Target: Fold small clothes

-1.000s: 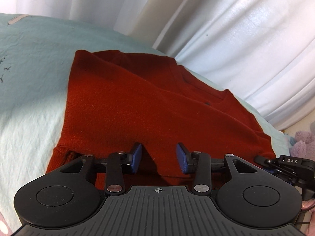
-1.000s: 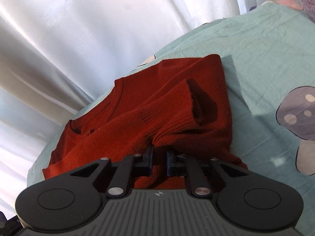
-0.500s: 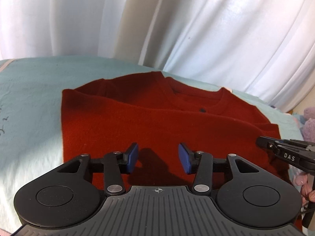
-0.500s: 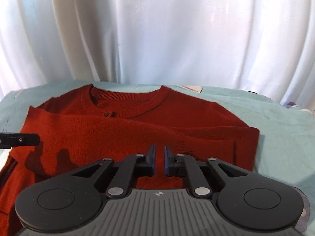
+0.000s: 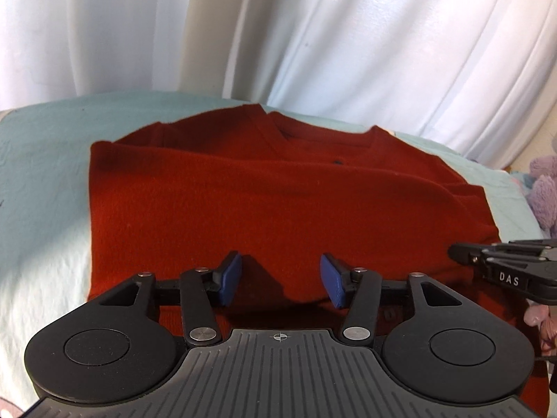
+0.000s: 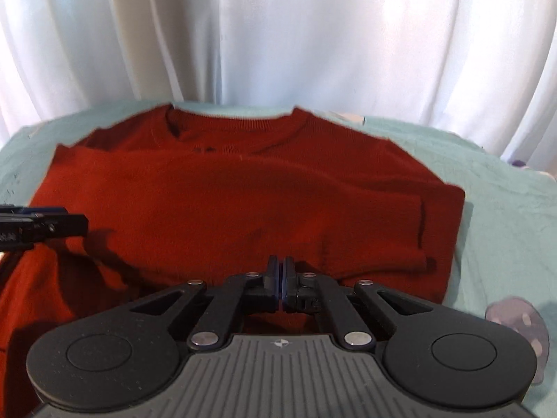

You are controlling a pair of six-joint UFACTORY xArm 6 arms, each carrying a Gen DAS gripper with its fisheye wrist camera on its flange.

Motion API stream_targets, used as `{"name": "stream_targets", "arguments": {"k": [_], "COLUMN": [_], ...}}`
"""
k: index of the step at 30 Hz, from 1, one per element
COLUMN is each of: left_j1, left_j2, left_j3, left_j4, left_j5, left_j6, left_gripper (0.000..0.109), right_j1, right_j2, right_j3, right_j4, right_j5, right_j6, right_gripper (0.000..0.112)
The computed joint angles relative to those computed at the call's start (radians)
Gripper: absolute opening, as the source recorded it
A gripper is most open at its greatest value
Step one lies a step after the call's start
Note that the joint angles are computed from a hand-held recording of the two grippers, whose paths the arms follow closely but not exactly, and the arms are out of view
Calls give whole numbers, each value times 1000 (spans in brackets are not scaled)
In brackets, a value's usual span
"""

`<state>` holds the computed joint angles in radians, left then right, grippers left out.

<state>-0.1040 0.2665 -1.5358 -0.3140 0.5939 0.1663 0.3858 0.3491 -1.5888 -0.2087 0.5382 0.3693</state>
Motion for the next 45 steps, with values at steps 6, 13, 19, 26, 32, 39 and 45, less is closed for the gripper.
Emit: {"name": "stream_targets", "arguments": {"k": [6,13,19,26,32,39,45], "left_j1": [-9,61,91,158,203,275,295], "left_j2": [-31,-408,-684,-804,-823,-769,-753], "left_j3": [23,349,584,657,670,618,578], "left_j4": [132,15,228,254,139,-35,-238], "left_j5": [30,202,284,406,443,541,459], "left_j6": [-57,-80,-248,-269,-209,-95,11], "left_gripper": [75,80,80,73,48,9,8], "right_j1": [11,11,-13,-42,-90,-99,-146], "right_j2": [-21,-540,-907,-1007,-983,-934,-895], "right_j3": [-6,541,827,897,901,884,853], "right_j4": [48,640,349,367,538,654,869], "right_j5": [38,157,278,290,298,293,206], "right_j6": [-69,-479,3,-11,-107,-144,-243], "right_gripper": [8,48,48,46,28,5,4]}}
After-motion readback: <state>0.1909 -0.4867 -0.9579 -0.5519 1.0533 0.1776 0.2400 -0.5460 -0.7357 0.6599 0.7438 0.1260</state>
